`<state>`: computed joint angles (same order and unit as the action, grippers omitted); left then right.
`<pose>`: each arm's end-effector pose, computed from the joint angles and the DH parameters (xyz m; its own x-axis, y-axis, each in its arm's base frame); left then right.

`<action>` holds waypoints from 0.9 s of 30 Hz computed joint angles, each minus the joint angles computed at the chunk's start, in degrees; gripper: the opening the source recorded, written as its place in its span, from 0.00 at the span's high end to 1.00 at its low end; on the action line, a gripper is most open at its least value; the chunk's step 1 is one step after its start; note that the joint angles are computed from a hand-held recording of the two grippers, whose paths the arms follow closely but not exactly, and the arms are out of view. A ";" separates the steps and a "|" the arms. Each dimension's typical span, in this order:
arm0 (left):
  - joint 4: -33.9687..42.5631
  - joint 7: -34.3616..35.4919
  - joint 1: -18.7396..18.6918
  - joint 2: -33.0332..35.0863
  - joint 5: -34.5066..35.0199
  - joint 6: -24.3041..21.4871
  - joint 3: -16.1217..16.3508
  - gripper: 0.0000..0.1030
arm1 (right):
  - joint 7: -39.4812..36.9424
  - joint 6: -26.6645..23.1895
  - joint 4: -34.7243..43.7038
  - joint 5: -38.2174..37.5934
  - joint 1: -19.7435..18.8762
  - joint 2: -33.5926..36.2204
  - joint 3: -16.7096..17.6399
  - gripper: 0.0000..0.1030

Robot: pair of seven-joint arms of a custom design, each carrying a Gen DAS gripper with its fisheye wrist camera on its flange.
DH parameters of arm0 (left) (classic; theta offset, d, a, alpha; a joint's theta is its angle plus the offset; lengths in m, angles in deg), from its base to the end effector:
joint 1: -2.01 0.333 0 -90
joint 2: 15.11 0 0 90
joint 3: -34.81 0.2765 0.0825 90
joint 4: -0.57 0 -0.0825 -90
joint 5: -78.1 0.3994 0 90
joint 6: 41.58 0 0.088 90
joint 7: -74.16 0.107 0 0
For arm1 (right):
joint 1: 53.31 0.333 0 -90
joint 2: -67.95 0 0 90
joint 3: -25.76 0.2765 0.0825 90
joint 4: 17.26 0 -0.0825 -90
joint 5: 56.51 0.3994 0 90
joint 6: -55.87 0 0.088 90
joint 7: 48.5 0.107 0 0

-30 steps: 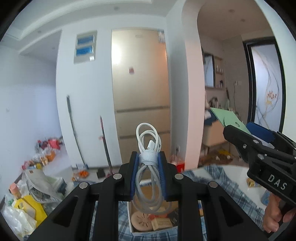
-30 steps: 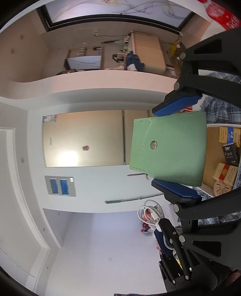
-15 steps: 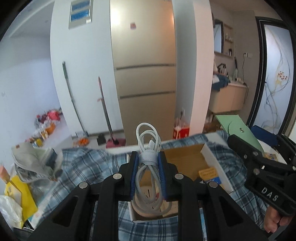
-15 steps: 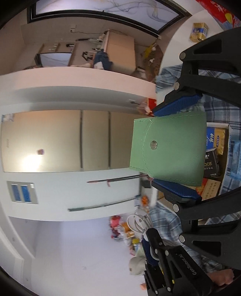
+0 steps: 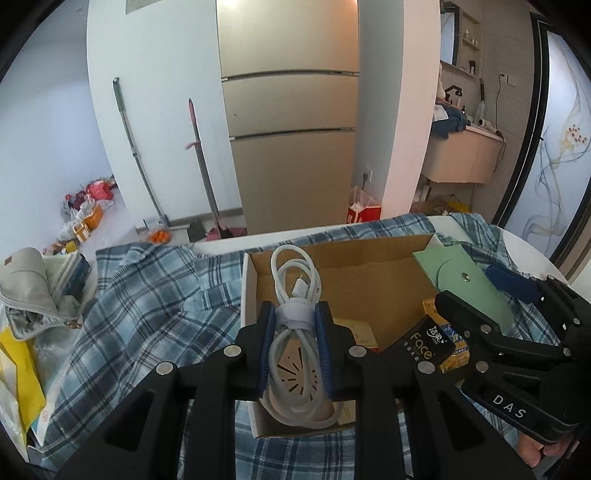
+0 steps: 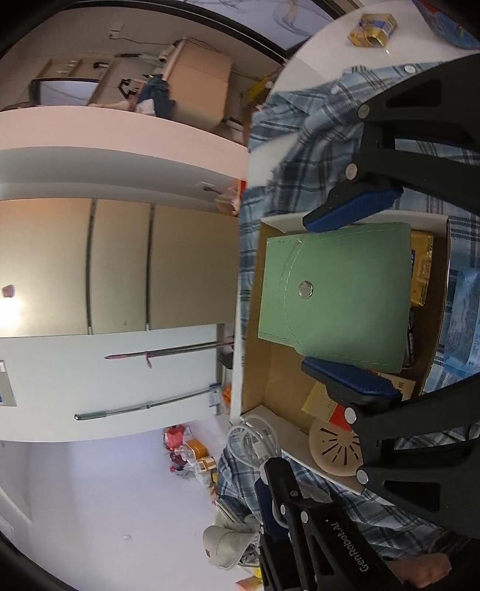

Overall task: Organize soft objects
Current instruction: 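Lower the cable into the box and open the left gripper while the right gripper drops the pouch in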

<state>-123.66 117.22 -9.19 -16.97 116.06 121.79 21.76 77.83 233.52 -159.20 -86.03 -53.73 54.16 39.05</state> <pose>0.5201 -0.2713 0.4345 -0.1724 -0.9850 -0.0078 -0.6914 0.1266 -0.7113 0.4895 0.1558 0.4227 0.1251 -0.9919 -0.0228 -0.6452 -0.0638 -0.7614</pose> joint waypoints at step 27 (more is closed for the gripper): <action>0.07 -11.47 -0.03 -0.13 11.97 0.91 0.74 0.21 | 7.20 -3.26 2.79 -9.72 3.21 3.32 -3.28 0.18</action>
<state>-123.59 105.76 -9.22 -17.10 128.03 122.70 22.51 85.03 230.26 -156.41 -95.74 -50.51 57.48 35.77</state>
